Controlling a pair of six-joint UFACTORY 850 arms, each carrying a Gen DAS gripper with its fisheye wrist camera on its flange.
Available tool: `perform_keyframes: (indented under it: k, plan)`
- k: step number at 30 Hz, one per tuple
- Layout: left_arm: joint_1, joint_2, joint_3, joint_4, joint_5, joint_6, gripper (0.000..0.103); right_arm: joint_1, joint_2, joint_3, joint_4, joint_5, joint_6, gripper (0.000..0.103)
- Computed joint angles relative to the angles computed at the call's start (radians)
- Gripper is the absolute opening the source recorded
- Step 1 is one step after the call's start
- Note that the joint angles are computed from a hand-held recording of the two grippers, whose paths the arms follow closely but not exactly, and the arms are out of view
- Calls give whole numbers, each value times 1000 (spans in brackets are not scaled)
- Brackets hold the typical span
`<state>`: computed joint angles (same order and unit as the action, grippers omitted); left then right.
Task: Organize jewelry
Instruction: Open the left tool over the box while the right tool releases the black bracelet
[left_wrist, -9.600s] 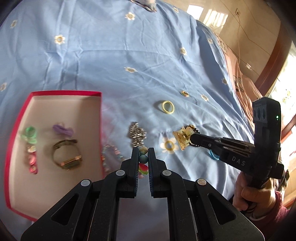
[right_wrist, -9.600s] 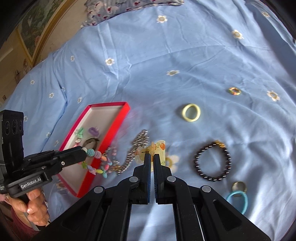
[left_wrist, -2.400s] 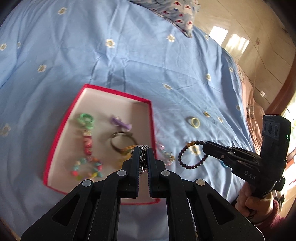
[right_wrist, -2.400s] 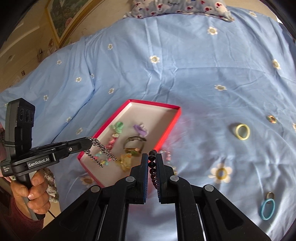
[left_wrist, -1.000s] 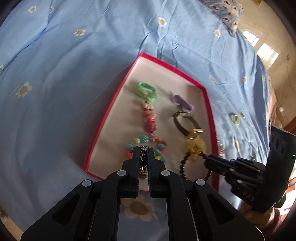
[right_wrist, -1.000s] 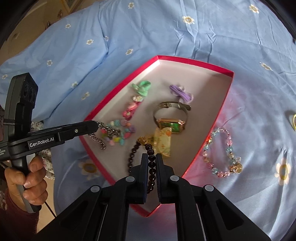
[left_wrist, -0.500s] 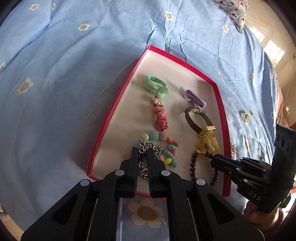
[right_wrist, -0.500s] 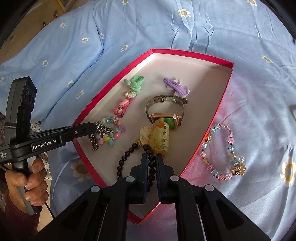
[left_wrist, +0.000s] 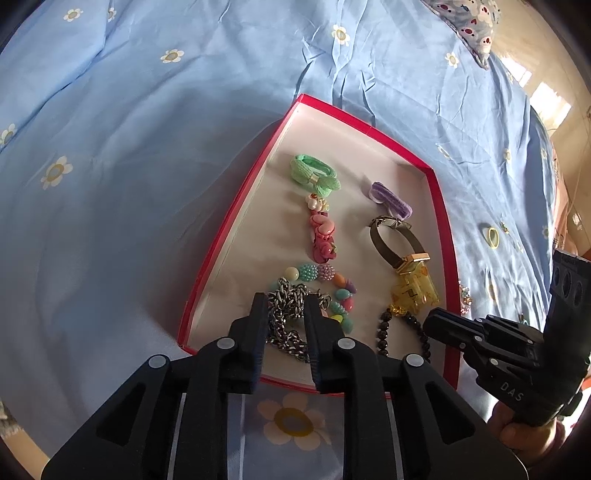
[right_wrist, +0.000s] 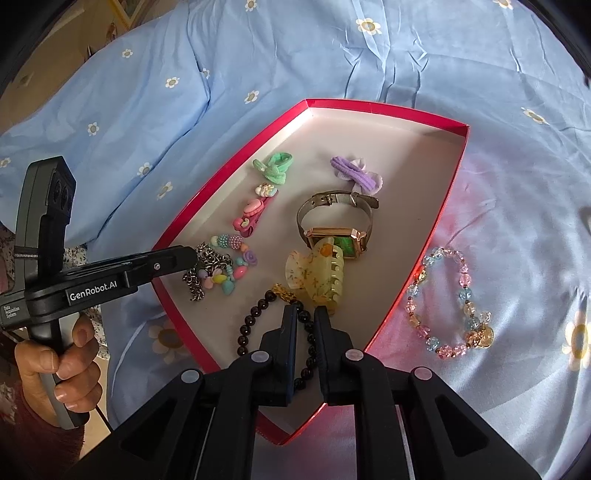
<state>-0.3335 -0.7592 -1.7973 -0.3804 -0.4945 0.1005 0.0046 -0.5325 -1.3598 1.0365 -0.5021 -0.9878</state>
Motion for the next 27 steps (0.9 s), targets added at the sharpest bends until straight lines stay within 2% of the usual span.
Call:
perform_keyframes:
  k: [3,5,7,10,13,17,27]
  plan:
    - [0,7,5,4,2,-5,22,-2,6,4,15,-2,-12,13]
    - [-1,13,10,8,7,-10,29,-5,12,9,30,-5,-24,17]
    - [-1,22,20,-3,12,-4,34,-9,22,18,54,-8,-44,27]
    - [-5,33,30,0,18,-5,35,-17,42,37,94,-12,-79,35]
    - [-10,45,40,-10,22,6,35,-27,71,67,136,-9,-116,35]
    - [-26,60,51,-9,29,16,41,-51,113,111,177,1,-151,35]
    - [-79,62,31,-55,4,106,41,-133,191,208,209,30,-162,35]
